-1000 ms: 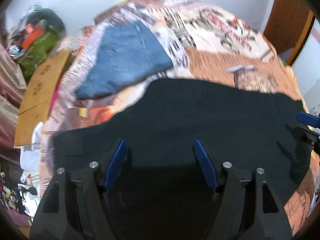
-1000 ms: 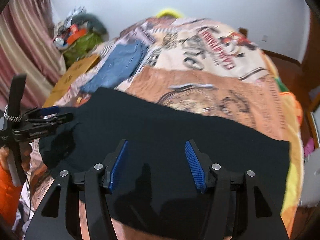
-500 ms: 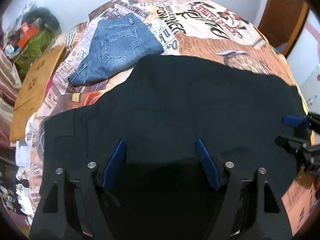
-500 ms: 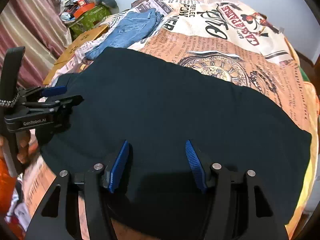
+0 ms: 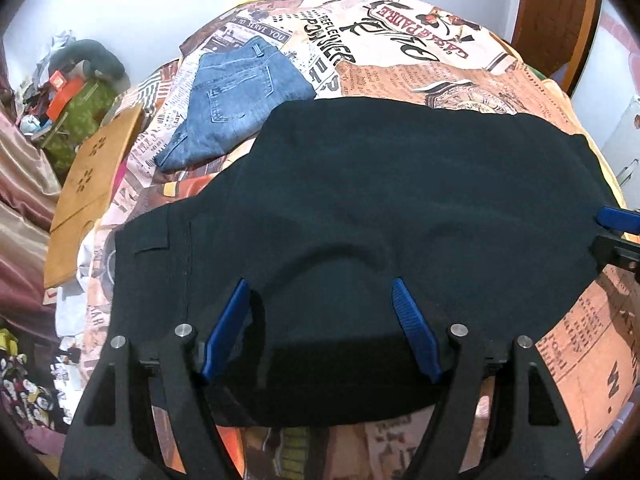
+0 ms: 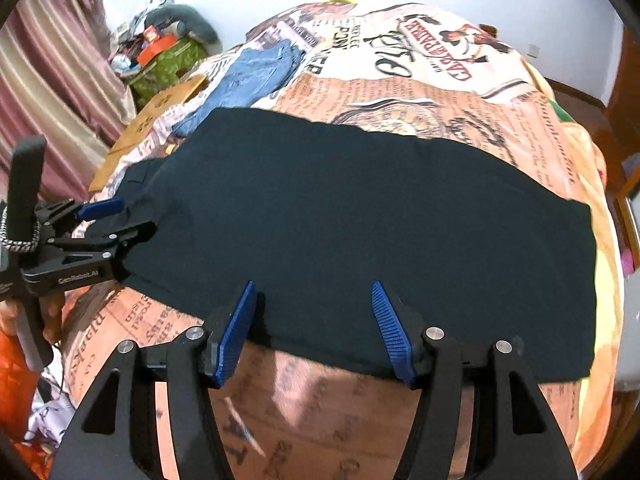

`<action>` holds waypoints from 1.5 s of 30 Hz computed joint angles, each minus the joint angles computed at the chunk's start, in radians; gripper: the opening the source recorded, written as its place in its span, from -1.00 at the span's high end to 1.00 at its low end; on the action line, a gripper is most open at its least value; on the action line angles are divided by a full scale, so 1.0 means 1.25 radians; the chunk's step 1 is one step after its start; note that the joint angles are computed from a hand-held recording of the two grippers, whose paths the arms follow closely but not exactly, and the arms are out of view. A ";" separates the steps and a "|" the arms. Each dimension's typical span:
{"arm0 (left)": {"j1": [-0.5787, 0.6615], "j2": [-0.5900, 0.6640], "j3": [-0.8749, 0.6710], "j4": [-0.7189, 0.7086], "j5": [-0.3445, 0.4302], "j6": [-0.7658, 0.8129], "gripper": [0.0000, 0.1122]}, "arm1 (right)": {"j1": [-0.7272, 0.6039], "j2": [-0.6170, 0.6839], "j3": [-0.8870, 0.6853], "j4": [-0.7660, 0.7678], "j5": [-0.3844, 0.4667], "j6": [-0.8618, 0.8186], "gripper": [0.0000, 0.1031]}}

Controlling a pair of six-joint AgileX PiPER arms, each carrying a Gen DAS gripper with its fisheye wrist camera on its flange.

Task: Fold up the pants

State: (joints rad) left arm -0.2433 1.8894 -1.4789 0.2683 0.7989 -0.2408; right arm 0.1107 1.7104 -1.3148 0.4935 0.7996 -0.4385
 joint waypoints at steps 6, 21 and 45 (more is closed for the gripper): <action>-0.029 0.028 -0.094 -0.048 0.038 0.032 -0.31 | -0.078 -0.073 0.077 0.022 -0.044 0.004 -0.10; -0.176 0.251 -0.413 -0.035 0.189 0.091 -0.32 | -0.374 -0.074 0.206 0.130 -0.040 0.005 -0.10; -0.150 0.304 -0.464 -0.108 0.199 0.082 -0.55 | -0.434 0.063 0.158 0.330 -0.062 -0.060 0.71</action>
State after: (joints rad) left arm -0.4302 2.2694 -2.0592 0.1337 1.0473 -0.1382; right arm -0.4313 1.7888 -1.1171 0.9065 0.7222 -0.5139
